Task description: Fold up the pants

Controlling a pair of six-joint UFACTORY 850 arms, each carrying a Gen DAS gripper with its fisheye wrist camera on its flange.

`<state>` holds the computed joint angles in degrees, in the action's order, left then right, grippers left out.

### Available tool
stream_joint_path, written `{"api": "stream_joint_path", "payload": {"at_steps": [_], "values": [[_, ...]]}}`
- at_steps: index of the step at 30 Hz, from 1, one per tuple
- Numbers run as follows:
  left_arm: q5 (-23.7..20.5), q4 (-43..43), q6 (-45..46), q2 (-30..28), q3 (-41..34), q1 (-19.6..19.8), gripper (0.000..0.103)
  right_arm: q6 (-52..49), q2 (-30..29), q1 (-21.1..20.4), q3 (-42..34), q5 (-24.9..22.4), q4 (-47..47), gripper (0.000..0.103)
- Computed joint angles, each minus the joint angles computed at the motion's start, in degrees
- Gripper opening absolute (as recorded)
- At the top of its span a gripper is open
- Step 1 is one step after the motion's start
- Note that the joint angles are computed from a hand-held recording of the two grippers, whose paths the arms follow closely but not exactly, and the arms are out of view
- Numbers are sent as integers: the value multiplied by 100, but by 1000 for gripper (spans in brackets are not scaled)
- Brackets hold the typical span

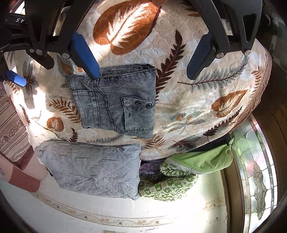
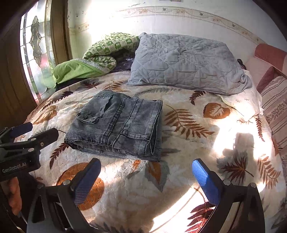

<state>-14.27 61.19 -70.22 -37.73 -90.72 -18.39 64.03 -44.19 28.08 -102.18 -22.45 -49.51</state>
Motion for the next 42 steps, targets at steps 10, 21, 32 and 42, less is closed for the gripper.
{"api": "stream_joint_path", "payload": {"at_steps": [10,21,32,42], "values": [[283,-623,574,2,-36,51,103,-39,-40,6,-86,7,12,103],[223,-921,895,-92,-163,68,103,-226,-120,6,-205,-14,207,103],[171,-978,938,-142,-215,80,103,-227,-148,-2,-249,-3,186,103],[165,-1054,993,-178,-257,100,103,-210,-173,18,-321,-24,140,103]]}}
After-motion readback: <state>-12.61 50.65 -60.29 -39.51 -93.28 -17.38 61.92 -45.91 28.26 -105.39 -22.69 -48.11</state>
